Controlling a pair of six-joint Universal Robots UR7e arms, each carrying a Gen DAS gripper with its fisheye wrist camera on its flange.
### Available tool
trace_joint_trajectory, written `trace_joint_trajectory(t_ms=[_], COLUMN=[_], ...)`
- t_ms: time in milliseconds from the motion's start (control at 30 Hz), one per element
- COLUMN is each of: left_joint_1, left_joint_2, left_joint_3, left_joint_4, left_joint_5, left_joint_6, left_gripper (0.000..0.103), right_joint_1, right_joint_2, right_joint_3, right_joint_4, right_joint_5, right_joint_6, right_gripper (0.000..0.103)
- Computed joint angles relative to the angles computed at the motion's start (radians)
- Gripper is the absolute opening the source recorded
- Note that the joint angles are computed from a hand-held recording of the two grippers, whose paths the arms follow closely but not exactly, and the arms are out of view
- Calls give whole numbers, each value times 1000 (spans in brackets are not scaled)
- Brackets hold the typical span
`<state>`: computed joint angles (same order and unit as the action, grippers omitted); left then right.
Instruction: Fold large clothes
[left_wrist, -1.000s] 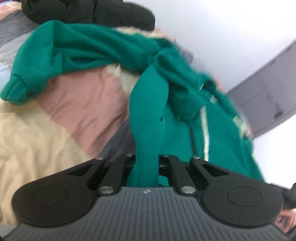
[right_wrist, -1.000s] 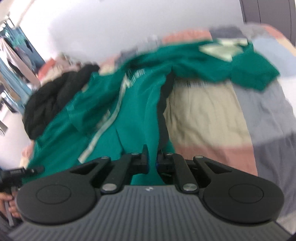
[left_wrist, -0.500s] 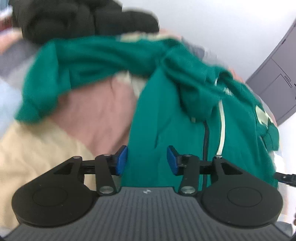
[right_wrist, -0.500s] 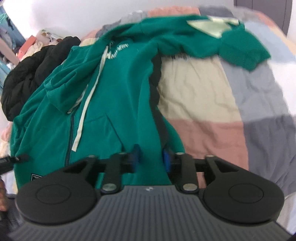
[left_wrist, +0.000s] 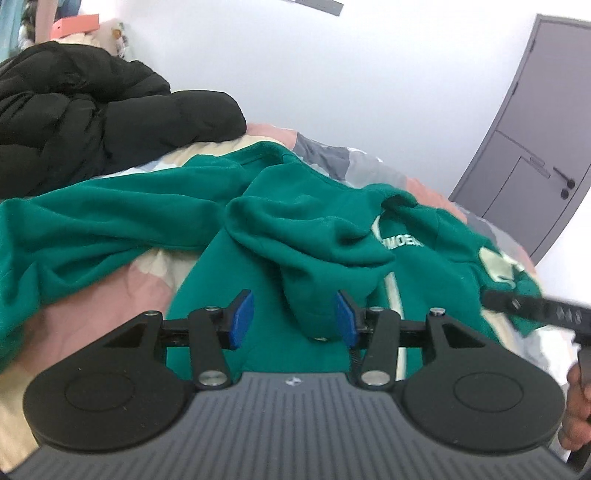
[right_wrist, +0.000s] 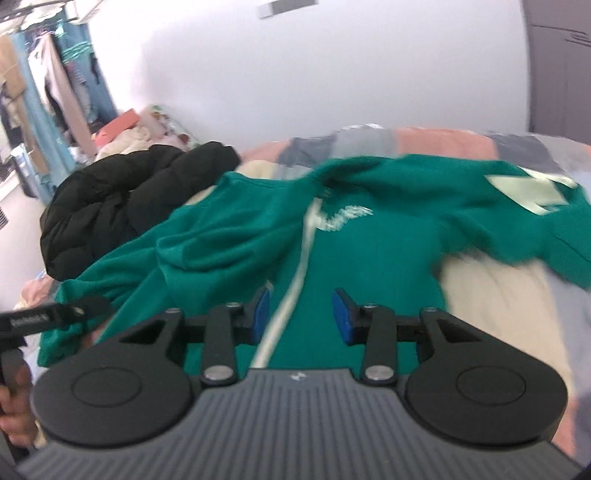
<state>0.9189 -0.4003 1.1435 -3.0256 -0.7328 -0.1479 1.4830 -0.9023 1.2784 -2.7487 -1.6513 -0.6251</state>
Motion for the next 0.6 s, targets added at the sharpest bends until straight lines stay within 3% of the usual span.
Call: trace_joint_trajectory(t_ms=[67, 167, 200, 367, 533, 567, 600], left_joint_1=[18, 46, 53, 89, 109, 110, 112], left_joint_2=[19, 29, 32, 35, 47, 47, 50], left_joint_3=[-21, -41, -45, -62, -74, -72, -72], left_joint_4=[-8, -21, -34, -48, -85, -103, -124], left_joint_5=[-11, -28, -23, -27, -44, -52, -58], left_joint_6=[9, 13, 20, 11, -30, -35, -34], left_gripper=[54, 54, 54, 54, 54, 54, 54], right_joint_1=[4, 5, 4, 9, 33, 38, 44], right_joint_2=[53, 122, 142, 223, 313, 331, 351], right_joint_3=[-50, -101, -115, -162, -208, -222, -244], right_joint_4=[27, 46, 55, 106, 50, 22, 1], right_joint_5=[18, 50, 66, 92, 34, 20, 2], right_joint_6=[1, -16, -19, -55, -164, -176, -176], right_gripper=[41, 76, 78, 76, 78, 75, 63])
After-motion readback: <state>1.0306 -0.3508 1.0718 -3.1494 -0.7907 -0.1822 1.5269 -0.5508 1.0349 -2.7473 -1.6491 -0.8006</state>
